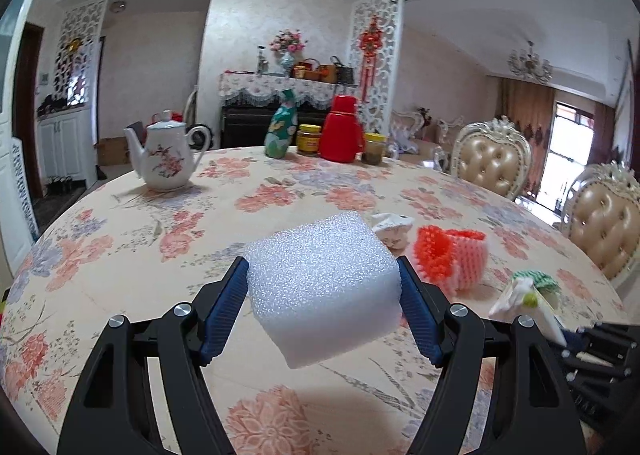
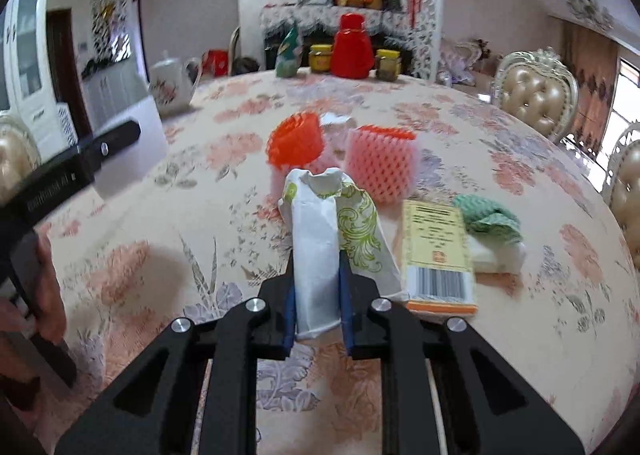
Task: Collect trash
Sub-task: 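Grasp the white paper bag with the right gripper while left holds the foam block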
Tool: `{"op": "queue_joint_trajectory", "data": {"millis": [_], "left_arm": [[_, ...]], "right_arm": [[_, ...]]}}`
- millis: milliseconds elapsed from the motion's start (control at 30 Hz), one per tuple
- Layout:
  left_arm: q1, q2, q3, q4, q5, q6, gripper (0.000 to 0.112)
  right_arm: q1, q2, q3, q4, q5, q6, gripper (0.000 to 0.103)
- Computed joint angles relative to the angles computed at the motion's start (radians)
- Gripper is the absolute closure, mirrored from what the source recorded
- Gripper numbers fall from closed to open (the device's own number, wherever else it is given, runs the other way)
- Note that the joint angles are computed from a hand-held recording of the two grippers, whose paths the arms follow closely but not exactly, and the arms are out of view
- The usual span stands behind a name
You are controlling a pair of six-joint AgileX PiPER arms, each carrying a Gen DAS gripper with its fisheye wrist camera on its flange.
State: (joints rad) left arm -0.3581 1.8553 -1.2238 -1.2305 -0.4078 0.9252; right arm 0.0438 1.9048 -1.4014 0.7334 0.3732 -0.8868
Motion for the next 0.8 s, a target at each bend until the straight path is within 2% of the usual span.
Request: {"op": "queue_joint_trajectory", "data": {"millis": [133, 333, 433, 633, 800], "left_arm": [[-0.02, 0.002, 0.004, 0.031, -0.001, 0.0, 0.043], [-0.049, -0.002, 0.025, 0.148, -0.007, -0.057, 0.043], [-0.069, -0.004, 0.039, 0.23, 0.002, -0.096, 0.043], [-0.098, 0.005, 0.035, 0.254, 0.022, -0.078, 0.043], [-0.114, 0.006, 0.015, 0.246, 0.085, -0.05, 0.043]], "right_arm": [[-0.012, -0.06, 0.085, 0.141, -0.06, -0.116, 0.086], [-0.043, -0.149, 0.213, 0.485, -0.119, -0.444, 0.085], [-0.068, -0.172, 0.246, 0.553, -0.12, -0.496, 0.085], [-0.129, -0.208, 0.31, 0.696, -0.103, -0.613, 0.085], [-0.181, -0.256, 0.374, 0.802, -0.094, -0.725, 0.085]]}}
